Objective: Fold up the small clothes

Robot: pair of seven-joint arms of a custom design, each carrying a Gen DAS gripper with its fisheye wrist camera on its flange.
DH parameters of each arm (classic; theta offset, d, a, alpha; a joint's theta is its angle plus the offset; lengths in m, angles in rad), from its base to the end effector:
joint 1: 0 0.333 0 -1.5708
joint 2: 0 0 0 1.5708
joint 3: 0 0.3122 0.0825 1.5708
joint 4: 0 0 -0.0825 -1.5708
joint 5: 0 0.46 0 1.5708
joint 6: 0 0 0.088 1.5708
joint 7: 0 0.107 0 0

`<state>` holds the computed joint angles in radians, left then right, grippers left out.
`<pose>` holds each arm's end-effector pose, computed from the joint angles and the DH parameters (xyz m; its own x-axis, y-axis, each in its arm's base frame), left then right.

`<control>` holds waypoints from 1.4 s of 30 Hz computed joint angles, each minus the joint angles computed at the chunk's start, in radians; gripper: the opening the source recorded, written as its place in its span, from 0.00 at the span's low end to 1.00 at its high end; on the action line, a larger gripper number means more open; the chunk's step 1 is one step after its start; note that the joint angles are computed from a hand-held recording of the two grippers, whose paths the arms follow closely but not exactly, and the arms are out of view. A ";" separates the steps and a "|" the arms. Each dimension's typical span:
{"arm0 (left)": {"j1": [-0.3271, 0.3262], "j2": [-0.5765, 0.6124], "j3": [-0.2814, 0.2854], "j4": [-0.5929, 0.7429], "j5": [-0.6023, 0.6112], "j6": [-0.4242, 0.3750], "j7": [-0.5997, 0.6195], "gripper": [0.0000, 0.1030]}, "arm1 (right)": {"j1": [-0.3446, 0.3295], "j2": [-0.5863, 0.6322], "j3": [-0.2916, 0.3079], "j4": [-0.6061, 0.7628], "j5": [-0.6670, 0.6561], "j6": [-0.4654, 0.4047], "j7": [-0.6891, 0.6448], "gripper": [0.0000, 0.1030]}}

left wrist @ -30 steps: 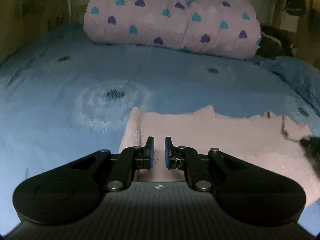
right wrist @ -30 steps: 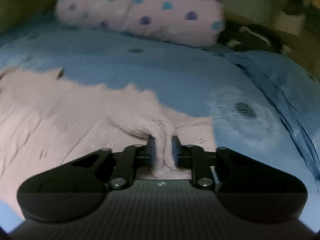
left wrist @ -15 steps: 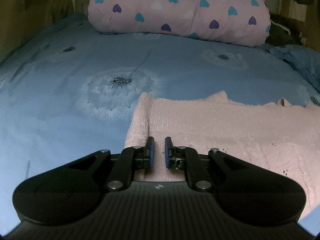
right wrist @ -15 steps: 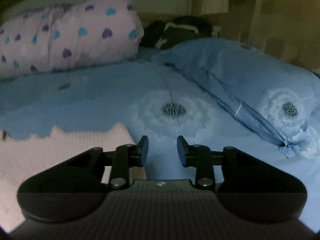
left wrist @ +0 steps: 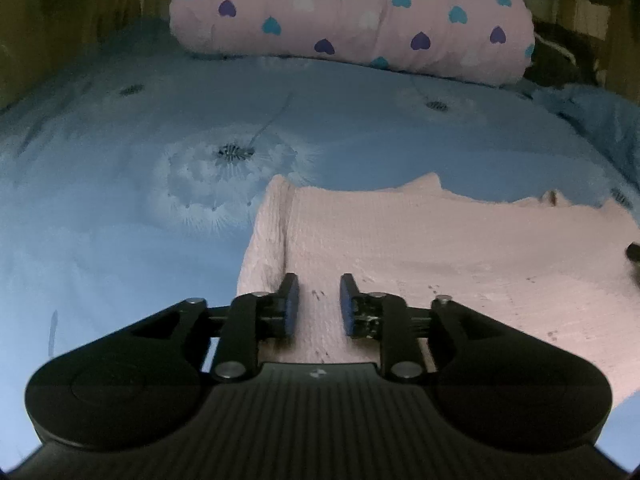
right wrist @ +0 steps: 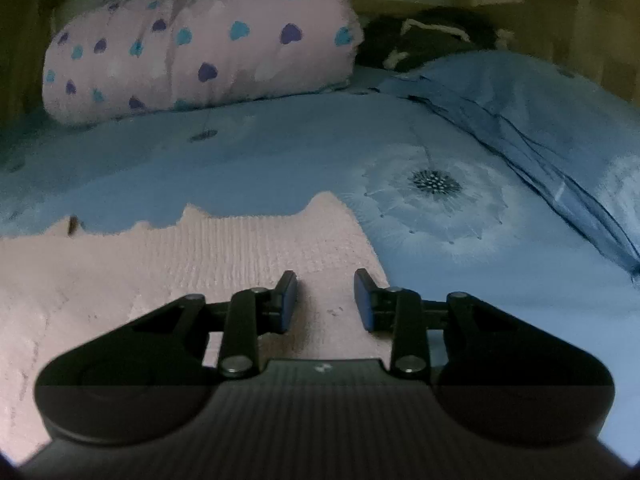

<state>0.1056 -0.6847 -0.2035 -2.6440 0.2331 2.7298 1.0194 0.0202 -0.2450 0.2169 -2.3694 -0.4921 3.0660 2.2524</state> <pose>0.4602 -0.0554 0.5054 0.2474 -0.9678 0.0463 -0.6678 -0.2049 -0.7156 0.5476 0.1752 0.4790 0.0901 -0.9926 -0.0817 -0.5882 0.0132 -0.8086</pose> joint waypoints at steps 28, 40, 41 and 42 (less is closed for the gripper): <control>-0.065 -0.258 0.089 -0.135 -0.154 -0.122 0.170 0.49 | 0.110 -0.428 -0.033 -0.345 0.357 -0.142 0.133 0.66; -0.052 -0.252 0.100 -0.136 -0.189 -0.124 0.181 0.53 | 0.158 -0.395 -0.060 -0.377 0.445 -0.045 0.104 0.83; -0.051 -0.250 0.098 -0.135 -0.188 -0.122 0.182 0.53 | 0.163 -0.389 -0.066 -0.376 0.448 -0.038 0.095 0.83; -0.049 -0.248 0.095 -0.136 -0.185 -0.119 0.184 0.53 | 0.170 -0.379 -0.072 -0.371 0.453 -0.030 0.087 0.83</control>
<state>0.0562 -0.9328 -0.1082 -2.7796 0.0479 2.6106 1.2031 0.1901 -0.6245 0.1449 -2.7400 -0.0390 3.0360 2.3392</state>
